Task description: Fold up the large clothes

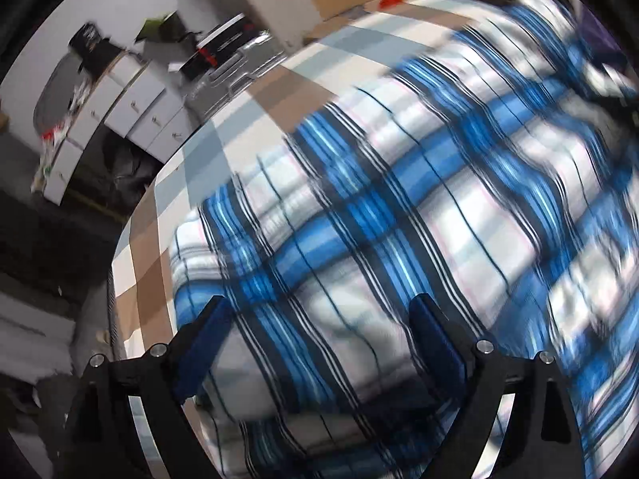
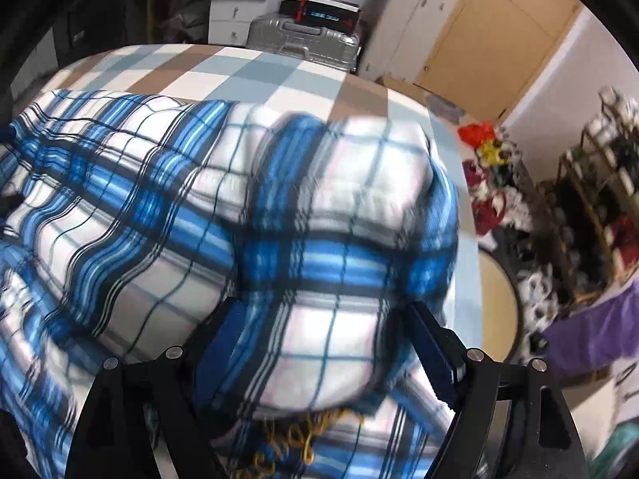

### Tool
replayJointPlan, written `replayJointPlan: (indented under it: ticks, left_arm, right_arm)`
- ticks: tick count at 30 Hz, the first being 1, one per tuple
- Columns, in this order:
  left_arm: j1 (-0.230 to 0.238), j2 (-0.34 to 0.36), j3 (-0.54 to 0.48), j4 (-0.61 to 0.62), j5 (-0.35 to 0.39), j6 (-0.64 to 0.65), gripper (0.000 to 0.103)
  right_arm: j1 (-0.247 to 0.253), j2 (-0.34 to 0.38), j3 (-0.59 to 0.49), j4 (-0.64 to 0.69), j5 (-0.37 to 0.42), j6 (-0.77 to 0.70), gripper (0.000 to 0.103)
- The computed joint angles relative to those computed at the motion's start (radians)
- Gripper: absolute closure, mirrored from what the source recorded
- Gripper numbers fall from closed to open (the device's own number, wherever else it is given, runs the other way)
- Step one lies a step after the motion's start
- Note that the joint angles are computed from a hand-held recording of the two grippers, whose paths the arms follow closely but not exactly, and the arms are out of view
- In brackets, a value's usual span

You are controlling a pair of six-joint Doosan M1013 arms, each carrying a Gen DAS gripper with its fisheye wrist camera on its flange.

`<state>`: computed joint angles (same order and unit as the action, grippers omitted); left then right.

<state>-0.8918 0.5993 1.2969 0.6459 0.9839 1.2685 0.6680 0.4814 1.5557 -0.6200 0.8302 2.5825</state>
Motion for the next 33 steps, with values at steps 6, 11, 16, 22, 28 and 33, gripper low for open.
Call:
replayJointPlan:
  ticks: [6,11,16,22,28,33]
  left_arm:
    - [-0.022,-0.042,0.06,0.06,-0.001,-0.085,0.014]
    - [-0.027,-0.049,0.052,-0.001,-0.068,-0.049,0.015]
    - [-0.022,-0.024,0.051,-0.049,-0.068,-0.019,0.013]
    - [-0.003,-0.06,0.07,-0.151,-0.043,-0.085,0.013]
    - [-0.042,-0.159,0.222,-0.111,-0.087,-0.151,0.013]
    - [-0.06,-0.225,0.293,-0.106,-0.165,-0.241,0.013]
  right_arm:
    - [0.014,-0.028,0.021,0.045,0.025,0.027,0.022]
    - [0.027,-0.017,0.014,0.072,0.012,0.011,0.021]
    - [0.026,-0.029,0.01,0.133,0.011,0.07,0.031]
    - [0.075,-0.06,0.032,0.137,-0.077,0.095,0.028]
    - [0.116,-0.028,-0.002,0.174,0.049,0.12,0.028]
    - [0.185,-0.097,0.038,0.031,-0.023,0.277,0.028]
